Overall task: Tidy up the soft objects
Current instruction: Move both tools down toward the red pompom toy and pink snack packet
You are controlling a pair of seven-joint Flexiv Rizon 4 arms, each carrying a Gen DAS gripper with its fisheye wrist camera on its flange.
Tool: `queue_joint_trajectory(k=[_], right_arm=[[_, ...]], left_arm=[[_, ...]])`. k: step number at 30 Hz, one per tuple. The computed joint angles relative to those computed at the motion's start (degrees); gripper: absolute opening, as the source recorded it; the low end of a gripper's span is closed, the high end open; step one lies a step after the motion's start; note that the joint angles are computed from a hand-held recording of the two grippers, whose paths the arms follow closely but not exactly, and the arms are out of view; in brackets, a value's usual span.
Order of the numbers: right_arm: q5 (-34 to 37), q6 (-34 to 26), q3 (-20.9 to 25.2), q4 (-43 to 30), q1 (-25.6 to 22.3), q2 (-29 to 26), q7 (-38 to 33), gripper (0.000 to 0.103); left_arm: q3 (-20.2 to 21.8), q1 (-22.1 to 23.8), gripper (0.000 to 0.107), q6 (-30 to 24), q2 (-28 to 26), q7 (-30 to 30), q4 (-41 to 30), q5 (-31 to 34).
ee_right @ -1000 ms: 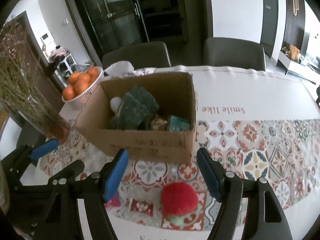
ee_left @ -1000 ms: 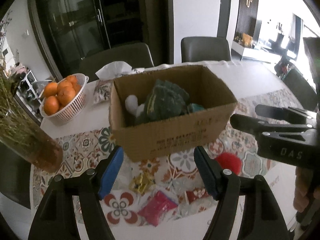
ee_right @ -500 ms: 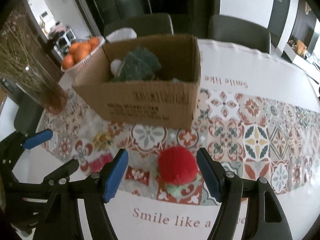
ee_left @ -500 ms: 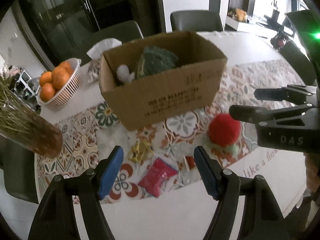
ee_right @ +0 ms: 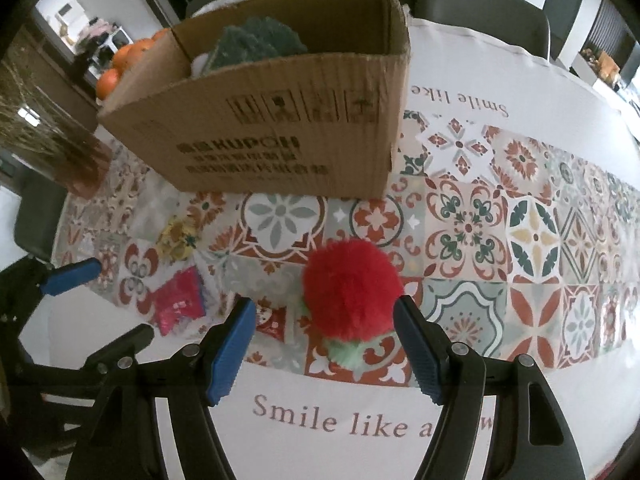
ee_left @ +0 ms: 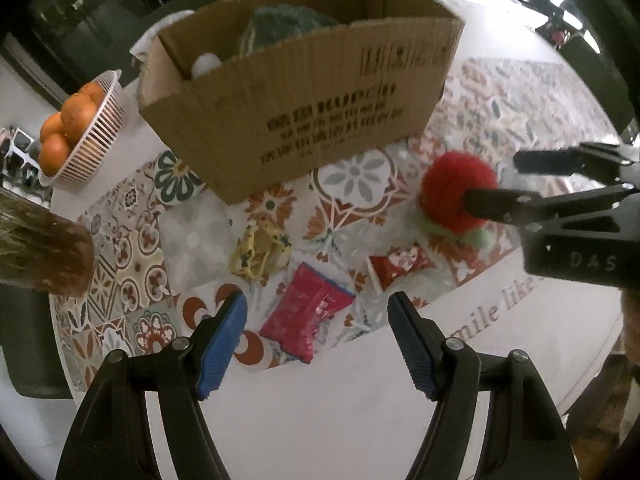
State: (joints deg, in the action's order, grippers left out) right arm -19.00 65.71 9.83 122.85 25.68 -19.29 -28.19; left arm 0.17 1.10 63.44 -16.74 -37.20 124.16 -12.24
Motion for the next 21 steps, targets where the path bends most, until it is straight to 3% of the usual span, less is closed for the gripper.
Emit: queue_joint_trajectory(k=[10, 21], right_arm=[[1.92, -5.31, 0.27, -3.37, -0.23, -3.51, -2.66, 0.072], [4.06, -8.9, 0.4, -6.38, -0.53, -7.23, -5.04, 0.072]], left_arm=[[2.93, -2.19, 0.072, -7.77, -5.78, -2.0, -7.08, 12.03], [3.92, -2.91, 0.071, -11.02, -10.09, -3.81, -10.36, 16.71]])
